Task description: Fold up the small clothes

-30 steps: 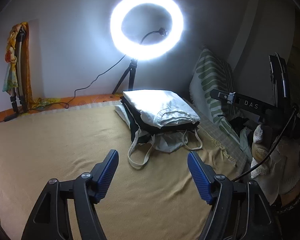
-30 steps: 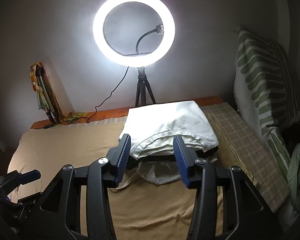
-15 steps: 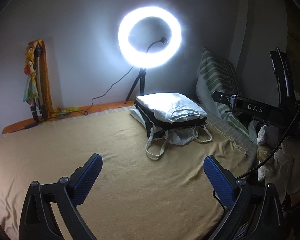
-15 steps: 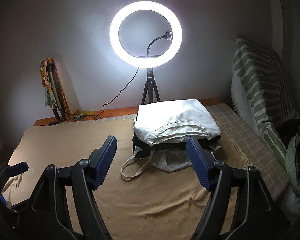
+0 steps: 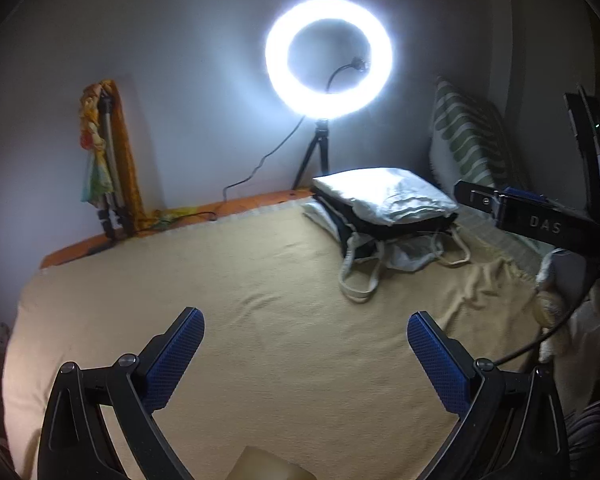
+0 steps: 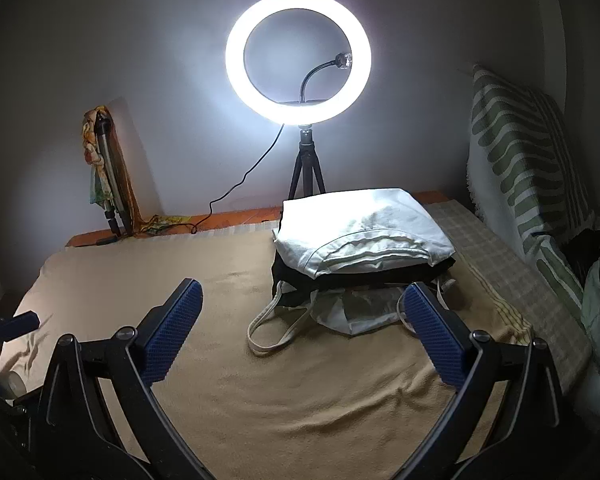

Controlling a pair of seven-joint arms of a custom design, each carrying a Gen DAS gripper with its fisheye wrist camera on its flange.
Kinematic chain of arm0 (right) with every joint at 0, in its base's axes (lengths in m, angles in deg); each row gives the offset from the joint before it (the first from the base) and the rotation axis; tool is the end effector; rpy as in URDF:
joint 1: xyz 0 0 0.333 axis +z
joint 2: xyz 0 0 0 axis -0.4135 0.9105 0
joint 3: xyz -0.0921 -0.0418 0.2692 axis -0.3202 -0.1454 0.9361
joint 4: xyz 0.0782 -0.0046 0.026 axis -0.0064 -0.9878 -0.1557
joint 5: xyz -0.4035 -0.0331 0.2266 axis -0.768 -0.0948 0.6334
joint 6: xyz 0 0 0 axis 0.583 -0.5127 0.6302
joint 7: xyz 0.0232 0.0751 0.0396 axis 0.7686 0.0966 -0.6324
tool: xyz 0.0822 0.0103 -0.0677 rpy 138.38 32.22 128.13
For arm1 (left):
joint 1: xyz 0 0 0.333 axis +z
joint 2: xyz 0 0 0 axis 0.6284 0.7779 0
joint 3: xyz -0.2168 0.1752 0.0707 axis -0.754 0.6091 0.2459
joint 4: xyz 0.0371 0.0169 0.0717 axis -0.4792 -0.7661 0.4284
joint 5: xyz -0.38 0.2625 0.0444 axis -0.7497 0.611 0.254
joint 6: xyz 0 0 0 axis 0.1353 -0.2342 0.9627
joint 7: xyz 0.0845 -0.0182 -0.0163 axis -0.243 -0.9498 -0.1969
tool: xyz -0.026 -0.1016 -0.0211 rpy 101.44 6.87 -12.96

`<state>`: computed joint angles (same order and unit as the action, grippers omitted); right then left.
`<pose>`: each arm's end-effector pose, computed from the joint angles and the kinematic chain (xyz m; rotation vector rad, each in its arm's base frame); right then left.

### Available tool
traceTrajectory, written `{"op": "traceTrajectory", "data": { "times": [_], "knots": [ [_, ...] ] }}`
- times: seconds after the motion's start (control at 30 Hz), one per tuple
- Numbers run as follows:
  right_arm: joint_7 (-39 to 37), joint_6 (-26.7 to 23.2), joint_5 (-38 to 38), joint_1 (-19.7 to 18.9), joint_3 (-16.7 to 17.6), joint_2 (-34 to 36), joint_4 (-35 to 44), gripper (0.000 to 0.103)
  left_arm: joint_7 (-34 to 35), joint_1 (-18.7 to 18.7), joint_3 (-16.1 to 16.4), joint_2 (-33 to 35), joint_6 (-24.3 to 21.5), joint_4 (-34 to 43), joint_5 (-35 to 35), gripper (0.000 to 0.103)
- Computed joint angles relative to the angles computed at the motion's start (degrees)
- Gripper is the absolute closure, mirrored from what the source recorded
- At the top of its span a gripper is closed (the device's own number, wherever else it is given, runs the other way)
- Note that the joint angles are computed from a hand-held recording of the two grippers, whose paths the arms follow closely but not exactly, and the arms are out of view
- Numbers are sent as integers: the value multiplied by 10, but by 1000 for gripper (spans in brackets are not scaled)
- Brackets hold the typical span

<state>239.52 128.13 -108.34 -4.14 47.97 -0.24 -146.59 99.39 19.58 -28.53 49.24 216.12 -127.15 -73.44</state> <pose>0.4245 0.3913 0.6340 -1.4931 1.7812 -0.8913 0.5108 -0.1976 0.6211 -1.3405 2.1036 -1.0862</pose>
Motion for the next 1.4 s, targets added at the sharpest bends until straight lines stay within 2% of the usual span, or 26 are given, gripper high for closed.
{"op": "traceTrajectory", "data": {
  "times": [0.17, 0.33, 0.67, 1.4],
  "knots": [
    [-1, -1, 2, 4, 0, 10, 3, 0, -48, 36, -33, 5, -18, 0, 69, 0],
    [-5, -13, 2, 9, -4, 15, 2, 0, -62, 39, -40, 0, -14, -9, 108, 0],
    [-3, -18, 18, 10, -12, 10, -11, 0, -63, 28, -30, -1, -18, -8, 108, 0],
    [-10, -8, 22, 9, -15, 14, -13, 0, -64, 23, -29, -6, -15, -8, 104, 0]
  ]
}}
